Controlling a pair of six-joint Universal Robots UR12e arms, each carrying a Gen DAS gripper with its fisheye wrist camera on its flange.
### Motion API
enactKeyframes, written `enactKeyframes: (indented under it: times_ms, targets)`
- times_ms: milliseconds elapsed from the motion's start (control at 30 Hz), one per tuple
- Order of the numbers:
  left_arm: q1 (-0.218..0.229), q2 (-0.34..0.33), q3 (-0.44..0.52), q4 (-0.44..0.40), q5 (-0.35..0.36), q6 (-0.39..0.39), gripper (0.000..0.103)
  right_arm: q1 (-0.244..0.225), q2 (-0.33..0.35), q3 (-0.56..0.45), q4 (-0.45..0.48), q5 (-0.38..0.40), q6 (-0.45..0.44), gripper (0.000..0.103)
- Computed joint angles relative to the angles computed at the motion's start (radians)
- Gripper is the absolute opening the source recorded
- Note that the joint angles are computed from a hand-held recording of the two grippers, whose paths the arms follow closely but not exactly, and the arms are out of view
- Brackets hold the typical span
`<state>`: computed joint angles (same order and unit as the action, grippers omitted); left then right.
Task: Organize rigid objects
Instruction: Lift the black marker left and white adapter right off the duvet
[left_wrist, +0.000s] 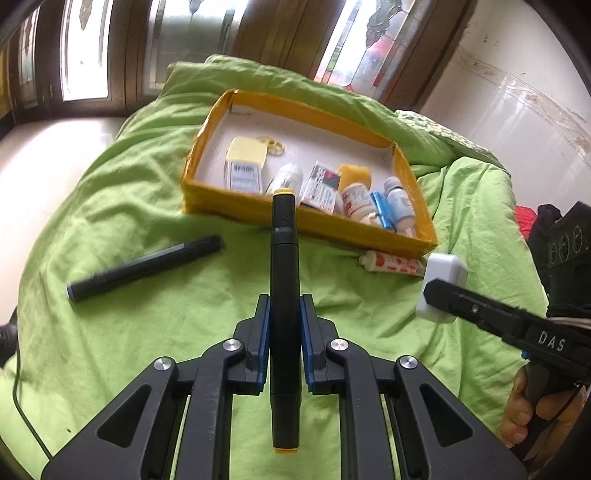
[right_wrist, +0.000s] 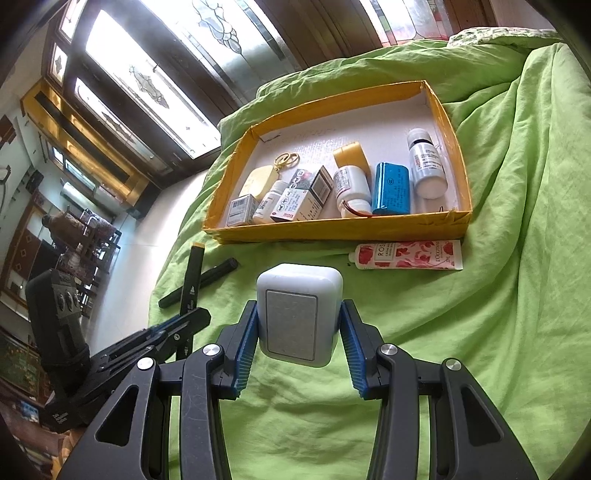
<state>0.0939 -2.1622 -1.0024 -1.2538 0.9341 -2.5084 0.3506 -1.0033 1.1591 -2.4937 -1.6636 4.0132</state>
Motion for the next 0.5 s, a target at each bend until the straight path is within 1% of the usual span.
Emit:
enactKeyframes:
  times_ms: [100, 233, 333, 500]
  targets:
    - [-0.002, -0.01, 0.016, 0.012, -0.003, 0.002, 0.012, -0.002, 0.0, 0.002, -0.005, 0.003, 0.006, 0.039]
    - [-0.007, -0.029, 0.048, -0.006, -0.018, 0.017, 0.012, -0.003, 0.002, 0.0, -0.004, 0.015, 0.004, 0.039]
    - [-0.008, -0.039, 0.067, -0.015, -0.042, 0.032, 0.012, -0.003, 0.007, -0.006, 0.001, 0.024, 0.0, 0.039]
    - [-0.005, -0.054, 0.089, -0.042, -0.077, 0.029, 0.012, -0.003, 0.012, -0.013, 0.009, 0.025, -0.003, 0.039]
